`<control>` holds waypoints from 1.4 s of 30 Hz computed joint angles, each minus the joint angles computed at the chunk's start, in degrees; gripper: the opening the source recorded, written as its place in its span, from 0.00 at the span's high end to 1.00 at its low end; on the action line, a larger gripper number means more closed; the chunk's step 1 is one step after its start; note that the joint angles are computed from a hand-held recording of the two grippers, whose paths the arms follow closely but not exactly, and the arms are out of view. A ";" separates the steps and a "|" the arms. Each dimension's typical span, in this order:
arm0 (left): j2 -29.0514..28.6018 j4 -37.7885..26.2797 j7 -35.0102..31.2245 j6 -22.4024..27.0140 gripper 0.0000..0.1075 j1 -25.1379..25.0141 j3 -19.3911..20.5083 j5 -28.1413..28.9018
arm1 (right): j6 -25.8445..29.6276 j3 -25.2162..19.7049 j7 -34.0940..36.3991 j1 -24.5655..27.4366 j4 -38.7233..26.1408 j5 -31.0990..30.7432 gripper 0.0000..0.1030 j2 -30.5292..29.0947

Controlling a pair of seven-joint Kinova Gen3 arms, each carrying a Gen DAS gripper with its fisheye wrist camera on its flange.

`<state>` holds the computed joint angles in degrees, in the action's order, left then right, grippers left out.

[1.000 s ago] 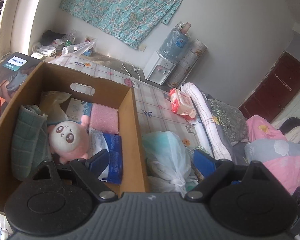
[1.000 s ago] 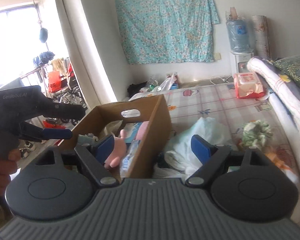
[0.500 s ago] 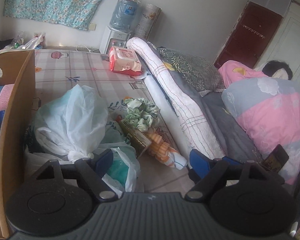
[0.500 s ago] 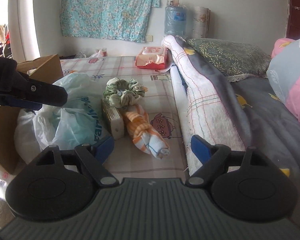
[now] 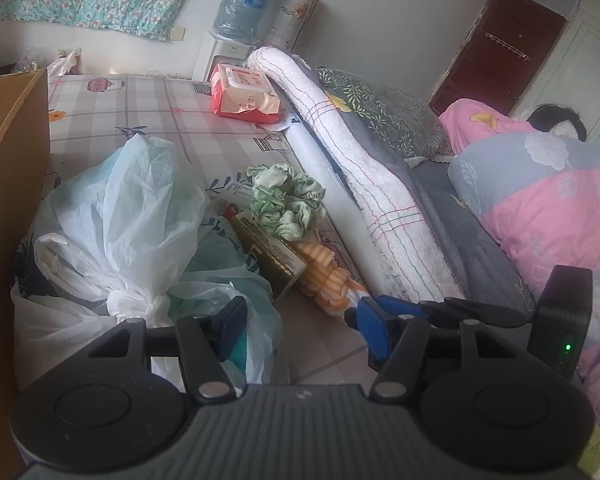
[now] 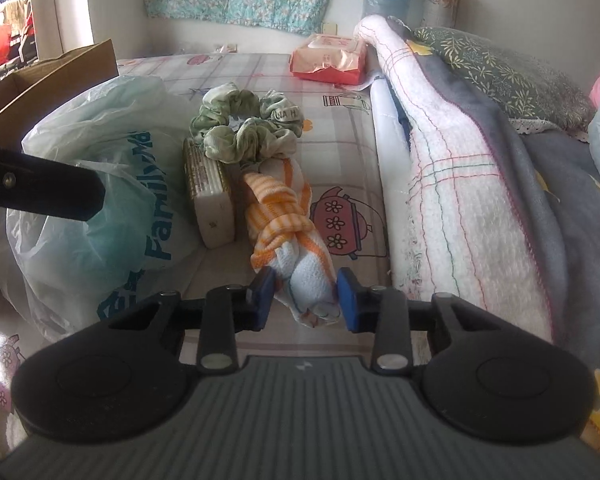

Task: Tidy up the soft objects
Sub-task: 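Grasp the orange-striped rolled cloth with the right tool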

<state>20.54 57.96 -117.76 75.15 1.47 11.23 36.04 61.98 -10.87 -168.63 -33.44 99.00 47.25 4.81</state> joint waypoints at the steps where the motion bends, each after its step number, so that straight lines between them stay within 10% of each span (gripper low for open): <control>1: 0.12 -0.23 -0.18 0.65 0.43 -0.27 0.13 0.31 | 0.59 -0.30 -1.39 -0.34 -0.09 -1.01 0.69 -0.71; 19: -3.41 4.62 -4.76 4.15 0.43 1.58 -0.98 -2.70 | 2.00 -7.35 -24.57 -6.88 2.19 -5.25 0.66 -3.41; 30: -6.35 8.00 -9.98 4.71 0.43 1.48 -1.75 -1.91 | -11.60 -5.77 -28.01 -2.35 9.11 -6.42 0.63 -7.00; 42: -0.14 2.69 0.51 12.01 0.46 3.37 -1.52 -6.06 | -10.82 -12.10 -42.37 -3.04 12.13 -0.75 0.67 -9.63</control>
